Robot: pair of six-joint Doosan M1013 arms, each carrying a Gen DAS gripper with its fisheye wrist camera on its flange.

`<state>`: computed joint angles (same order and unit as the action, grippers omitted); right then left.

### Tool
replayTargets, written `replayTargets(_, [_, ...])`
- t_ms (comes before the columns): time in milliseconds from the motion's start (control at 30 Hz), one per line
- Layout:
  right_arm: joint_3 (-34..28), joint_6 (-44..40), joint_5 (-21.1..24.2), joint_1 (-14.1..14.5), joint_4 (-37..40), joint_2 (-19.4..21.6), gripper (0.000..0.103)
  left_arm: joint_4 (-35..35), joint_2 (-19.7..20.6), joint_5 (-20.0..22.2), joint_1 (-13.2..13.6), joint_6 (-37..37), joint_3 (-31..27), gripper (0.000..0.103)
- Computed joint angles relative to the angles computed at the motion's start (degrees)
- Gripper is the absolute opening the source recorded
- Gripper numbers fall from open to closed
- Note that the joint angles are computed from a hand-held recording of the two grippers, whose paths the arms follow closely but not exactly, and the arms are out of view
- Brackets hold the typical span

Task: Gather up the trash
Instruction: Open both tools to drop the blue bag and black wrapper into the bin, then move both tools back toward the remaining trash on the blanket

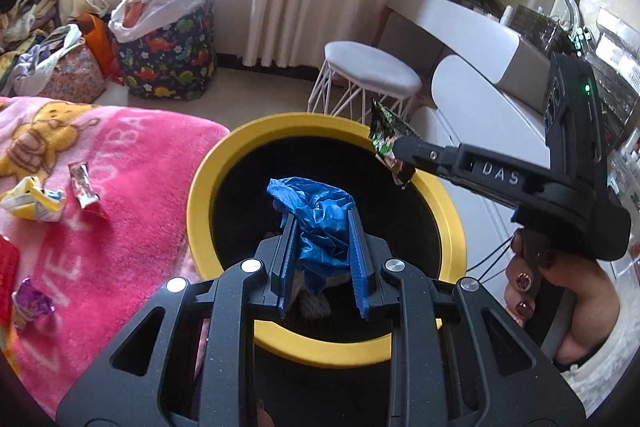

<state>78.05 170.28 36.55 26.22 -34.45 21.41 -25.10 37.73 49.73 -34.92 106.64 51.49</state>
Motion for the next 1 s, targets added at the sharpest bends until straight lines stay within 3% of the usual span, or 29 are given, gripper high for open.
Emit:
replayTargets(267, [-0.28,-0.71,0.88,-0.23,1.9,0.32,0.022,0.14,0.51,1.89,0.05,-0.51,-0.44,0.019])
replayTargets(333, [-0.32,-1.14,0.84,-0.33,2.74,0.35,0.023,0.28,0.59,1.88,0.17,-0.96,-0.58,0.026])
replayTargets(433, [-0.31,-0.56,1.03,-0.31,2.57,0.33,0.037,0.33,0.43,1.34,0.31,-1.52,-0.42,0.038])
replayTargets(567, [-0.59,0.19,1.71,-0.08,1.48,0.33,0.05,-0.9,-0.25,-0.51,0.82,-2.0,0.46,0.076])
replayTargets(700, [-1.12,0.76,2.55,0.37,-0.56,0.43,0.06,-0.17,-1.27,-3.63,1.06,-3.1,1.63,0.092])
replayTargets(1000, [-2.26,-0.55,1.68,1.23,-3.68,0.61,0.071,1.01,-2.92,-8.25,1.74,-5.21,3.5,0.092])
